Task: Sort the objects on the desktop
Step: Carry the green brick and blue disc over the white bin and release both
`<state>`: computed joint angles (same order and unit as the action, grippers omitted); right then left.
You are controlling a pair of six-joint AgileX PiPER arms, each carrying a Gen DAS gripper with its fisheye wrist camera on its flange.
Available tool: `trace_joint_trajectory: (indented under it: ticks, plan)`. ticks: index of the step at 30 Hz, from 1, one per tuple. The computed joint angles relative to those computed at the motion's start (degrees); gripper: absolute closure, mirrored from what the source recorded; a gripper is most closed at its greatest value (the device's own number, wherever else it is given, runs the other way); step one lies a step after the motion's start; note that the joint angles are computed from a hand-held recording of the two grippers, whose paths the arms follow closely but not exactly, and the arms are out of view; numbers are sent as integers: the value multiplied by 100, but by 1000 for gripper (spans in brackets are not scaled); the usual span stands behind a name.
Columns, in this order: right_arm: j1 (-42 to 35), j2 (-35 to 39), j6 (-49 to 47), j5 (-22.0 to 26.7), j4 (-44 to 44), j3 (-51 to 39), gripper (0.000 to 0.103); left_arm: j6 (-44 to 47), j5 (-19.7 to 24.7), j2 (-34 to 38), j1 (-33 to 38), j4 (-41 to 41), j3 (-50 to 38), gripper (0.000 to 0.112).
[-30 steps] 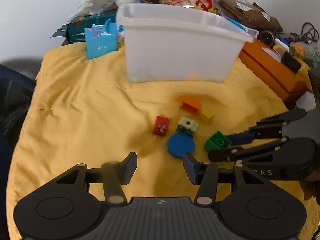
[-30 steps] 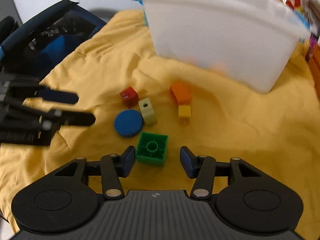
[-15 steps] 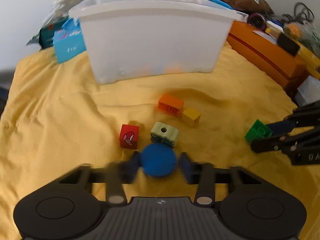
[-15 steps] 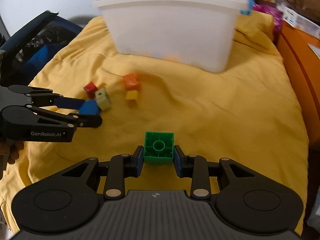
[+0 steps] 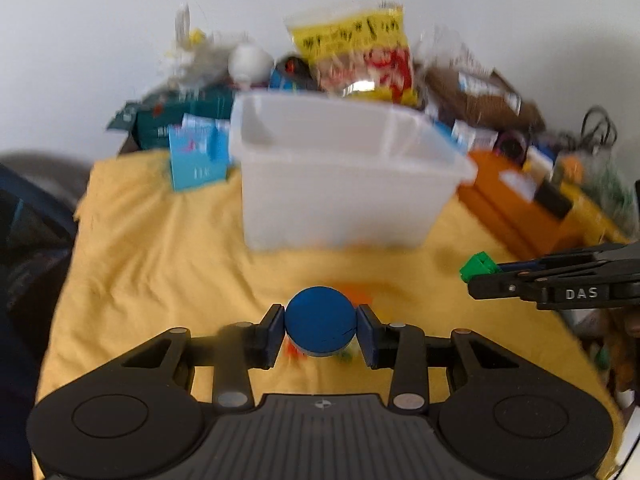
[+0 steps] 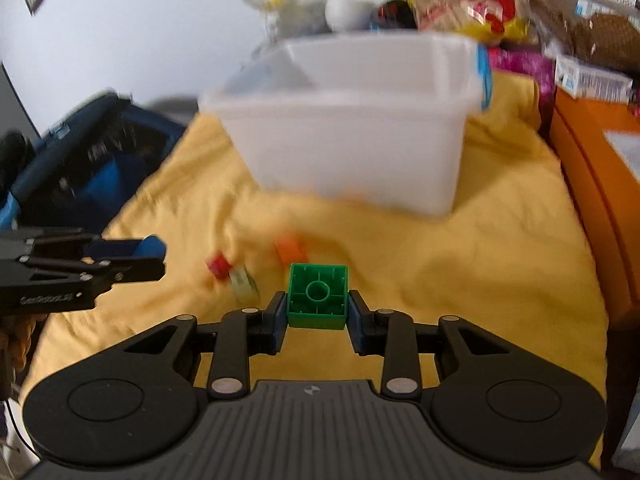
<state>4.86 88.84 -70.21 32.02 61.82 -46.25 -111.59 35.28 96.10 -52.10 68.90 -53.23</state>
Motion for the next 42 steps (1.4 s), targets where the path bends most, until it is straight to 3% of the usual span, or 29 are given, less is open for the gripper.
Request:
trace_joint_trajectory:
  ticks: [10, 14, 25, 40, 42]
  plan:
    - [-214, 143, 1427, 765, -841, -1944, 69, 2797, 32, -190, 924, -1508, -1554, 70]
    - [-292, 417, 1976, 1041, -1215, -2793, 69, 4045, 114, 94, 1344, -2470, -2391, 70]
    - [-129, 1308, 3290, 1836, -2306, -4697, 69, 6326, 710, 985, 2078, -4346, -4171, 70]
    - [179, 3253, 4786, 3603, -3823, -7766, 69, 7844, 2139, 2640, 2666, -5727, -6827, 70]
    - [209, 3498, 4956, 3761, -3998, -8135, 68, 7906, 2370, 2855, 2659, -5718, -7140, 62]
